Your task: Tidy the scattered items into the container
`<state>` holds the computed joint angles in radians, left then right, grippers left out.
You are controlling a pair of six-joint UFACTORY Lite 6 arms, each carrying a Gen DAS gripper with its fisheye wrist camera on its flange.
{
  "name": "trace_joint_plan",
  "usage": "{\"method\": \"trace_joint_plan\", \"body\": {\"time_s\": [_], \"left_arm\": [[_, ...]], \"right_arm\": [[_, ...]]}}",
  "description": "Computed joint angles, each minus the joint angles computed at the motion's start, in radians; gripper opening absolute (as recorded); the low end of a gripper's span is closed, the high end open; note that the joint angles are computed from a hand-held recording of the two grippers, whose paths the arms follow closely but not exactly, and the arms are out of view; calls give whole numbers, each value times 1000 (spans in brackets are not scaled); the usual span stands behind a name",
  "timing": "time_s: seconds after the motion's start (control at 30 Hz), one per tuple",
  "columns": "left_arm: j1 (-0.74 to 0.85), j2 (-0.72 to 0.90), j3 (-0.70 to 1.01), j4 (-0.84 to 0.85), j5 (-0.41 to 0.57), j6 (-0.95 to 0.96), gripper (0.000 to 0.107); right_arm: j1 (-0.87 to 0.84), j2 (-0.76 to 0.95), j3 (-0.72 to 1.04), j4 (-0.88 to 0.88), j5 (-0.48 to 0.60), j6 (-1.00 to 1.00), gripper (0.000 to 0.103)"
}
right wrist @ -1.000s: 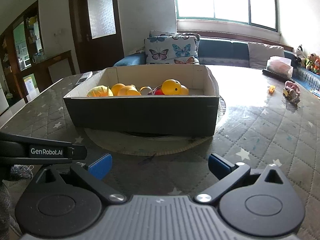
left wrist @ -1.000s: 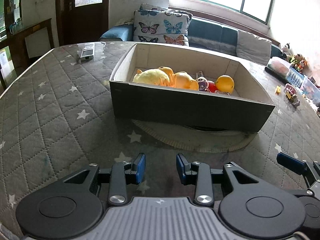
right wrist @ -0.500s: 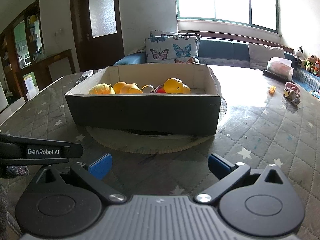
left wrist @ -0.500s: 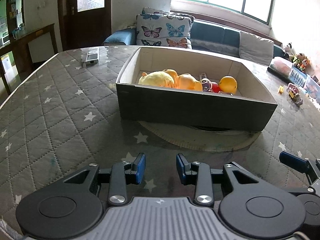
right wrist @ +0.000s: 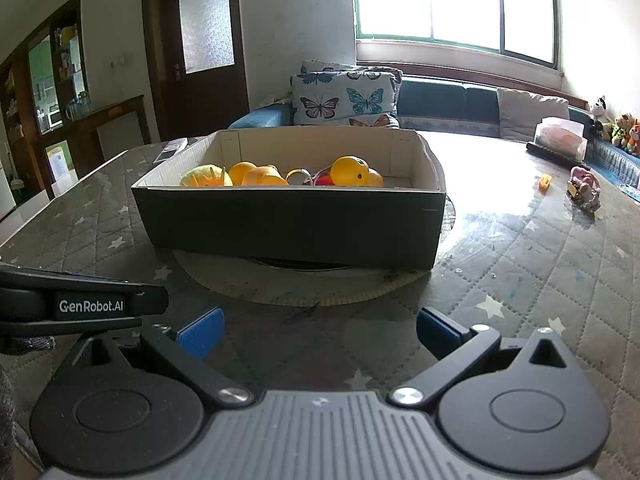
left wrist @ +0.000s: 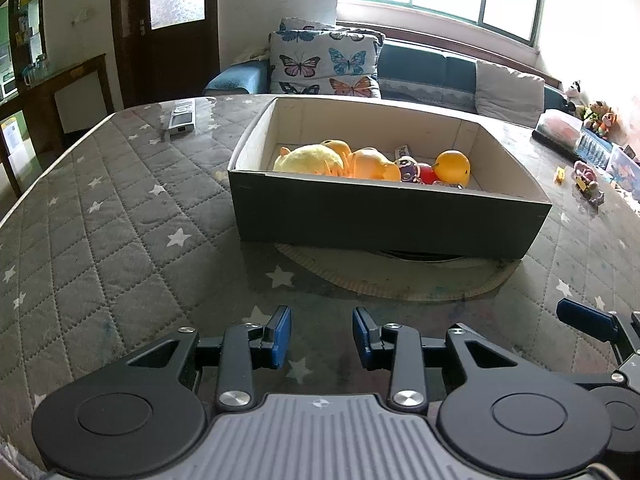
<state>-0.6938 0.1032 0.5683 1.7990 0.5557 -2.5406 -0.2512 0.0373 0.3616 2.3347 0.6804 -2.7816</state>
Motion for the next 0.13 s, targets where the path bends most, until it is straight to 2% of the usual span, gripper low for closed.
{"method": "trace_joint_plan", "body": {"time_s": [0.13], "left_arm": [[2,-6,-3,14,-1,-12,36]], "right_arm": [[-1,-4,-1,-1,3,0,103]]}}
